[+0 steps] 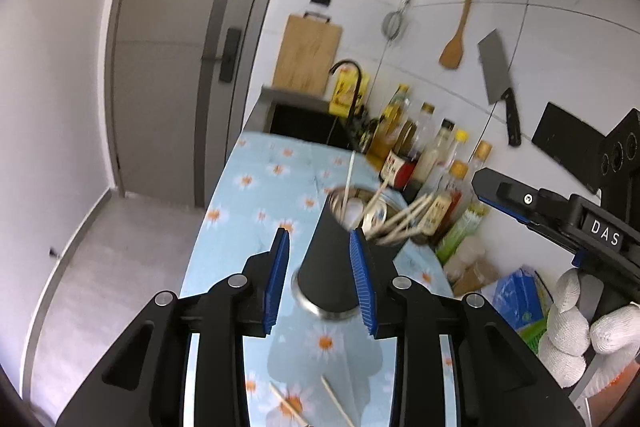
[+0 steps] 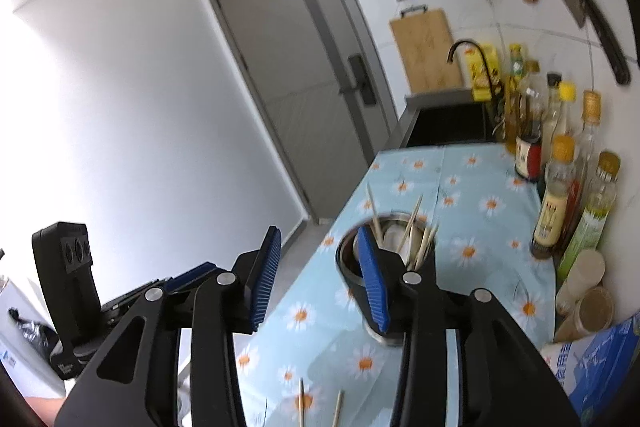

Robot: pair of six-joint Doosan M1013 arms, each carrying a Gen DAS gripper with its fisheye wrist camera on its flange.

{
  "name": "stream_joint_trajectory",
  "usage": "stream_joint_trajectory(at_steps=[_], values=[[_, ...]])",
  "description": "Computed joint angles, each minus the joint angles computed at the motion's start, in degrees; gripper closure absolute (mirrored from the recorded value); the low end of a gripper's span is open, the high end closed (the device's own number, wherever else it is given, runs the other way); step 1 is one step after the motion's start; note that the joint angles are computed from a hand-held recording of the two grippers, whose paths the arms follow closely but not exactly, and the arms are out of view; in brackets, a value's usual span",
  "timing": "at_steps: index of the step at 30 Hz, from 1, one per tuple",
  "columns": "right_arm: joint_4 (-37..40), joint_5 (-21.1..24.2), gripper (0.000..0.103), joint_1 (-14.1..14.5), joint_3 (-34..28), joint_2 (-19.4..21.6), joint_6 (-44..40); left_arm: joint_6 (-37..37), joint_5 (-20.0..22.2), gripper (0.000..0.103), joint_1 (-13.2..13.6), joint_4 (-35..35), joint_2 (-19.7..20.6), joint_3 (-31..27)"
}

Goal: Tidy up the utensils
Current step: 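Pull both open tools back from the holder down to the two chopsticks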

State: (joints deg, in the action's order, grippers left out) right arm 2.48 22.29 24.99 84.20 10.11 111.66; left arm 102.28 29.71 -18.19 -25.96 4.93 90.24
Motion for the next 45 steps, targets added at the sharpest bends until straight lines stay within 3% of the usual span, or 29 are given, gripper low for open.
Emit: stream_joint_trajectory(at_steps=[8, 13, 21, 28, 33, 39, 45], values=[[9.2, 9.6, 0.056, -0.1, -0.7, 1.3, -9.1, -9.2, 3.1, 0.071, -0.7, 6.6, -1.8, 4.4], [12.6, 16.4, 0.056, 0.1, -1.2, 2.7, -12.6, -11.2, 6.6, 0.067, -0.4, 6.0, -2.0, 6.5], [13.8, 27.6, 0.054, 0.8, -4.0, 6.5, -11.4, -16.0, 10.4, 0.065, 0.6, 5.9, -2.0, 8.6], [13.9, 40.3, 0.054, 1.1, -8.4, 11.8, -8.8, -19.7, 13.0, 0.065, 1.5, 5.8, -1.8, 10.0], [13.9, 47.2, 0.055, 1.4, -10.8, 14.9, -7.6, -18.7, 14.7, 0.065, 2.0, 3.8, -1.5, 10.5], [11.5, 54.8, 0.065, 2.5, -14.2, 18.3, -5.4, -17.4, 16.0, 0.065, 2.2, 3.3, -1.1, 10.7], [7.1, 59.4, 0.076, 4.2, -17.3, 20.7, -4.1, -16.8, 15.9, 0.065, 2.4, 3.4, -0.9, 10.9]])
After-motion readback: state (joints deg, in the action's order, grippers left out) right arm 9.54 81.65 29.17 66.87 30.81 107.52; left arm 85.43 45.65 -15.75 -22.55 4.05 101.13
